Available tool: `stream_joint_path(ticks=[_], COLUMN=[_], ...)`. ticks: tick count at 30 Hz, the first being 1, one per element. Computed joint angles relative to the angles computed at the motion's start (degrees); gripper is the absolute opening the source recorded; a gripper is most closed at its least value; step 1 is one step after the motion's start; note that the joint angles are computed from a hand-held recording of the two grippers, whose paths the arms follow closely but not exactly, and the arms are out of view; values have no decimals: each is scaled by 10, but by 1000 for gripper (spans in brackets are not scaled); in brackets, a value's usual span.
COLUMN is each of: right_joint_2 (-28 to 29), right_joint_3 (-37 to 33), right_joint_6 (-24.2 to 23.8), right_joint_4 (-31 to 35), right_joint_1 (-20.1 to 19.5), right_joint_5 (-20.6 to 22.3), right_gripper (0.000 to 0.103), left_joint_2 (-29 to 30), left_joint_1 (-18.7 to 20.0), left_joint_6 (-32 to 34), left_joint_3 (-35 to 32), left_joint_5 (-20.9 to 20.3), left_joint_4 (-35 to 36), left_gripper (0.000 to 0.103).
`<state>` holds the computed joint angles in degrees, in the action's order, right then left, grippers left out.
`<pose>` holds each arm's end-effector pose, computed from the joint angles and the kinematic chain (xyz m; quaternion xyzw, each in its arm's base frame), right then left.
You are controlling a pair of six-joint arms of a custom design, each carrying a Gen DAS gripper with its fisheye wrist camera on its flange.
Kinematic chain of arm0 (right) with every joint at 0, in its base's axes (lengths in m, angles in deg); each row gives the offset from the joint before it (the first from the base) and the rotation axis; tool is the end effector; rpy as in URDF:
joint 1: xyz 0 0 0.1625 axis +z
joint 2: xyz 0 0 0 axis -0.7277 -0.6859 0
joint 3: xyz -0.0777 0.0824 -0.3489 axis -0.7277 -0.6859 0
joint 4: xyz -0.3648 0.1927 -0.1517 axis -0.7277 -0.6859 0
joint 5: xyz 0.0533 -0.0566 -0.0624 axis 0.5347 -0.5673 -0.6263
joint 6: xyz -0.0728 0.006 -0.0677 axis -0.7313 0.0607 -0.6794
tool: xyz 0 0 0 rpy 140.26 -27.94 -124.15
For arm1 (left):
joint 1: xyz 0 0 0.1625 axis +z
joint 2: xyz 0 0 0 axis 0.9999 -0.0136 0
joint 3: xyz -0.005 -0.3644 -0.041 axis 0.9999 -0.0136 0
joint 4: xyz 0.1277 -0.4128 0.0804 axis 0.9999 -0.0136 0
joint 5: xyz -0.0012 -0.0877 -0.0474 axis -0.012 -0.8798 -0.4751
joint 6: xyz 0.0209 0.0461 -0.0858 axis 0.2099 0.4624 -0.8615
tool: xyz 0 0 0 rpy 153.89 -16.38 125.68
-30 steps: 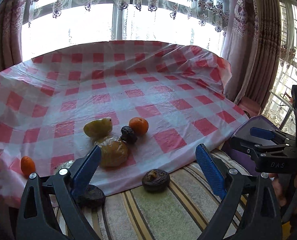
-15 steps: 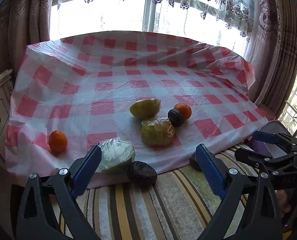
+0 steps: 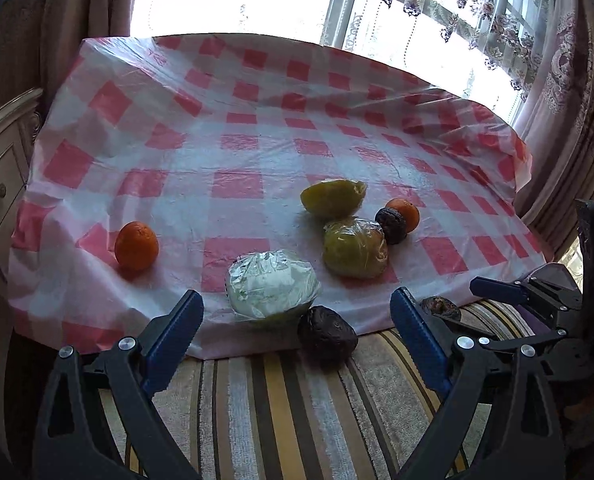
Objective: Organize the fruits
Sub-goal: 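Grasp the wrapped pale green cabbage with the left tool while the right tool grasps the dark brown fruit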
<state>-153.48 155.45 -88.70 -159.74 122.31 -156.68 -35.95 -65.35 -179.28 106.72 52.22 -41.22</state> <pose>-0.0209 -0.5762 0.2937 0.5322 -0.8327 0.0588 0.1412 -0.4094 -0.4247 -0.1260 -0.1406 0.7725 -0.5008 0.3643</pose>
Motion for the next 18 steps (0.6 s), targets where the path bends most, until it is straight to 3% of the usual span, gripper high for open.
stream_joint_path(ticks=[4,11,18], right_joint_2=[10,16,17], right_joint_3=[-3,-3,-2], right_joint_6=[7,8,4], right_joint_4=[2,2,0], right_joint_1=[4,4,2], right_joint_5=[-13,-18,-17], right_gripper=[69,59,53], left_joint_2=[-12,-23,-25], left_joint_1=[8,24,33], left_joint_6=[-4,40,63], left_joint_3=[19,40,46], left_joint_5=[-15,-26,-27], left_joint_4=[-29,-103,-133], left_gripper=[90,81,76])
